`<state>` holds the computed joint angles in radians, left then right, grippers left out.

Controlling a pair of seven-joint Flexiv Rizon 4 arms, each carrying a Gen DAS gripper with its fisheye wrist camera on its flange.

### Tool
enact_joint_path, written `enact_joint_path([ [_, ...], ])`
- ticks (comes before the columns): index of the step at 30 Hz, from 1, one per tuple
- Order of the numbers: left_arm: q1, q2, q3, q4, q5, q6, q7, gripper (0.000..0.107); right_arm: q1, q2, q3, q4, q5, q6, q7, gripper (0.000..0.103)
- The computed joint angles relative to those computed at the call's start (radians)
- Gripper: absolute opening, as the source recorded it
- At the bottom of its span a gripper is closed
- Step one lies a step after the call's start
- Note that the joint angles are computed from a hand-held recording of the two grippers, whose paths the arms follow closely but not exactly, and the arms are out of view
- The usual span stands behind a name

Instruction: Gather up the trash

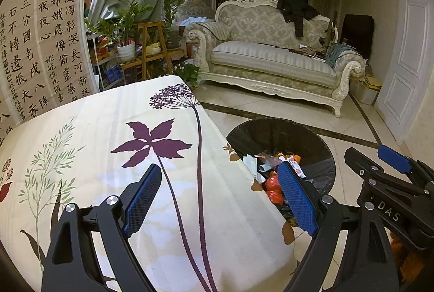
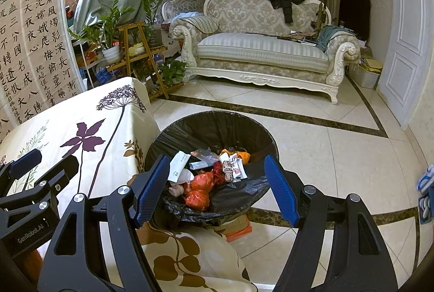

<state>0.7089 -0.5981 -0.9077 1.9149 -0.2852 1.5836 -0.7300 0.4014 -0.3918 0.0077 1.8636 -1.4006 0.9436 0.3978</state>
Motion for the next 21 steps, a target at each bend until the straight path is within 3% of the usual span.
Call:
enact_joint_path([
  [21, -0.009, 0.01, 0.009, -0.002, -0.026, -0.016, 0.005, 0.085, 0.0, 0.0, 0.0, 0.0, 0.0, 0.001, 0.0, 0.071],
])
